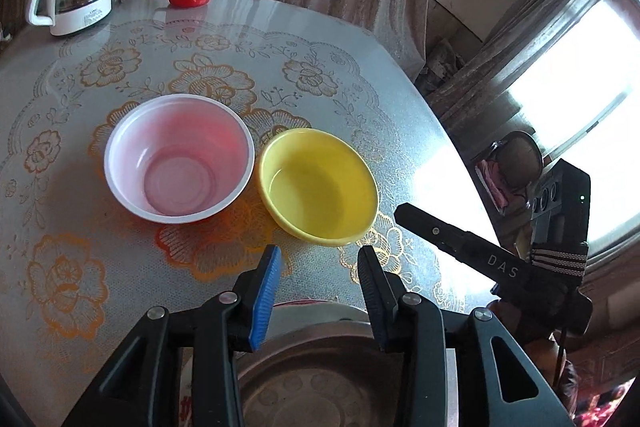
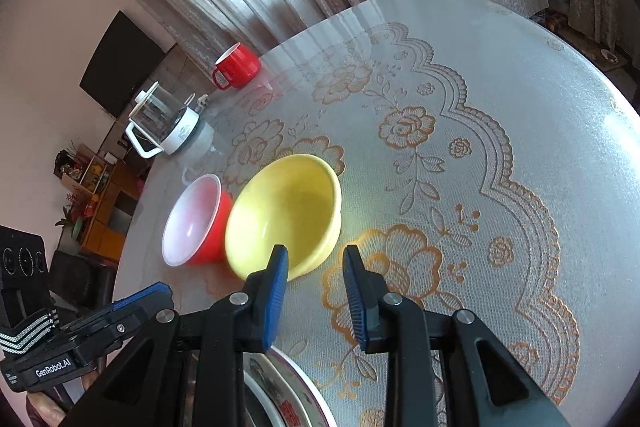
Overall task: Organize plates and bowls
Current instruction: 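Open both grippers and move them toward the yellow bowl, then close both grippers on the yellow bowl rim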
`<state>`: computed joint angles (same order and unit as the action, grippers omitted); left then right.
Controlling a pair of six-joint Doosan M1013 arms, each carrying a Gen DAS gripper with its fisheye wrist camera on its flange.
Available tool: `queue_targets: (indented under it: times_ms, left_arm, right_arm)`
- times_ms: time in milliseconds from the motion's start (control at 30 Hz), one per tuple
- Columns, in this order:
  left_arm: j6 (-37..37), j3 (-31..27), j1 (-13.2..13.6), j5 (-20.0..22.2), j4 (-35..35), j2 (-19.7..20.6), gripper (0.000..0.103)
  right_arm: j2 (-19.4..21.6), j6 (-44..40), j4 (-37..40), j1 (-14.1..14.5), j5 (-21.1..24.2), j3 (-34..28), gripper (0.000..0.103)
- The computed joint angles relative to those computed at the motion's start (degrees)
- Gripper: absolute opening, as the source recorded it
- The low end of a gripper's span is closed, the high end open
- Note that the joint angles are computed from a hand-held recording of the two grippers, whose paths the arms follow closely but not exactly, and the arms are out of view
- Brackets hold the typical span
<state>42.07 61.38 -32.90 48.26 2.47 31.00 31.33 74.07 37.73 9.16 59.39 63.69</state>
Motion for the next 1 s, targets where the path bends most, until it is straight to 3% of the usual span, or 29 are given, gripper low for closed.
queue_targets:
  times_ms: [367, 533, 667, 867, 1000]
  left_arm:
    - [-0.2, -3.7, 1.0, 2.4, -2.5, 2.9, 0.038]
    - [-0.5, -4.6, 1.3, 3.6, -3.0, 3.7, 0.038]
    - [-0.4, -5.6, 1.2, 4.7, -2.9, 4.3, 0.038]
    - [-1.3, -6.7, 0.9, 6.9, -1.7, 4.9, 0.038]
    - [-1.8, -7.6, 0.9, 8.2, -0.9, 5.4, 0.038]
  right_arm:
    - [3.0, 3.6, -2.8, 1.0, 0.2, -3.5, 0.023]
    - [3.3, 4.1, -2.9, 1.1, 0.4, -3.7, 0.01]
    - [2.8, 3.7, -2.5, 0.8, -0.2, -3.0, 0.007]
    - [1.8, 4.7, -3.4, 0.2, -0.5, -1.7, 0.007]
    - [1.6, 2.9, 2.0, -0.7, -1.2, -0.6, 0.017]
